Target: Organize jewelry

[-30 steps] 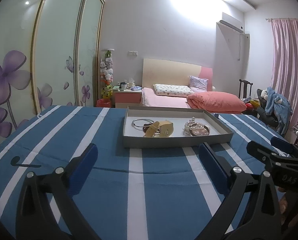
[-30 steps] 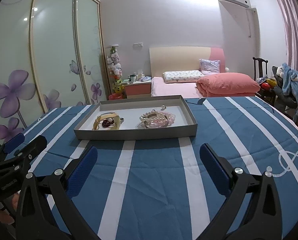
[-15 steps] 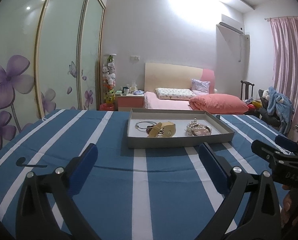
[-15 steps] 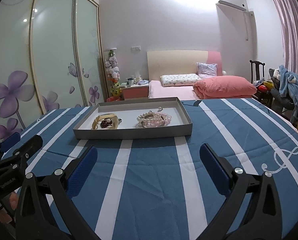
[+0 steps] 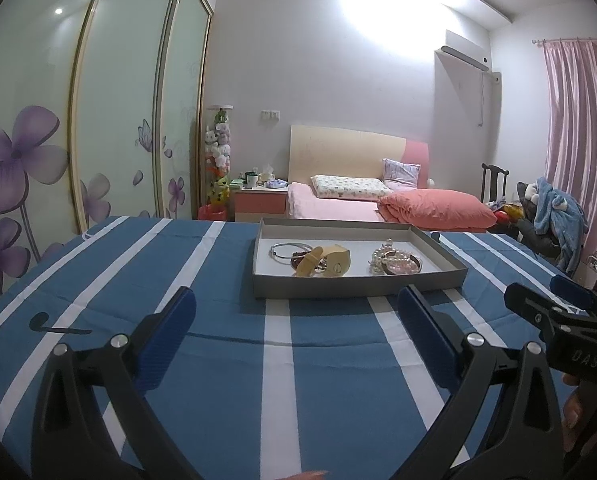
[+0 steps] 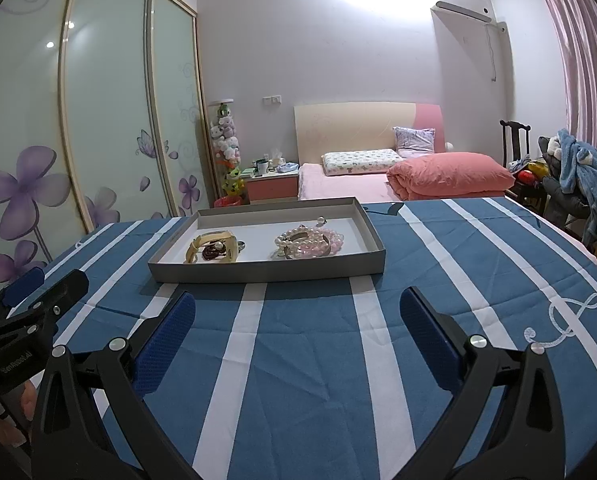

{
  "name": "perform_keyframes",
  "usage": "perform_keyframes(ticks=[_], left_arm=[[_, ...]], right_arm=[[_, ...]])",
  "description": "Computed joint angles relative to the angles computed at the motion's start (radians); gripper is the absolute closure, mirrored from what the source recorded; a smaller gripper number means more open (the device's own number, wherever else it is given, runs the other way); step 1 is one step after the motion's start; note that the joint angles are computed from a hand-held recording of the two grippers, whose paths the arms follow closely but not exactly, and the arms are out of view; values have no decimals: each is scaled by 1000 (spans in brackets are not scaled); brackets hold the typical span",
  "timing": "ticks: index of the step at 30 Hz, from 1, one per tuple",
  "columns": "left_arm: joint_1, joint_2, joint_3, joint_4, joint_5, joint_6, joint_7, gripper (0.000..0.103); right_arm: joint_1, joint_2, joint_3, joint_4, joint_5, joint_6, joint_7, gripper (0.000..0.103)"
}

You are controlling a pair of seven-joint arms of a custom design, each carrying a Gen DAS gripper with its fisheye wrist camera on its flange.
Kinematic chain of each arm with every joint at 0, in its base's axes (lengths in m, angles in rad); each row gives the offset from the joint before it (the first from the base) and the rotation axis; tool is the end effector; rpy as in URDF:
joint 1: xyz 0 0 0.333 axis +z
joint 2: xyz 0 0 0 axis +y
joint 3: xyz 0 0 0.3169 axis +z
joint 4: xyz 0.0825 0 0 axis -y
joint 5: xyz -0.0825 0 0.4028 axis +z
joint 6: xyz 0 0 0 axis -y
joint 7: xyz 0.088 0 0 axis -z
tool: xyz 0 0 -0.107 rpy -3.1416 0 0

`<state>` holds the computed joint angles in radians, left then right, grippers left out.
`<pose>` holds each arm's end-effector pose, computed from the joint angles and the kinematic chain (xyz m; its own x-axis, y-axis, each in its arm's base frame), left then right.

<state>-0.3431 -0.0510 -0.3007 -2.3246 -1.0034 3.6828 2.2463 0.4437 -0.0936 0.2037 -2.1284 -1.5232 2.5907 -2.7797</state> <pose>0.4711 -0.2185 0.4803 -0.1352 -0.9890 0.0599 -0.3432 -0.0100 -0.9392 0.4442 0.3627 0.4876 -0.0187 -0.9932 -0.1151 -0.3957 0.1131 -0.9114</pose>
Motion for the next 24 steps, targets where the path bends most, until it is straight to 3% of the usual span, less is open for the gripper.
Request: perform_keyframes(ticks=[24], left_arm=[[-7,10,1,13,-20,-10,19,4]], right_arm=[[5,8,-1,13,13,-2,-16,2]])
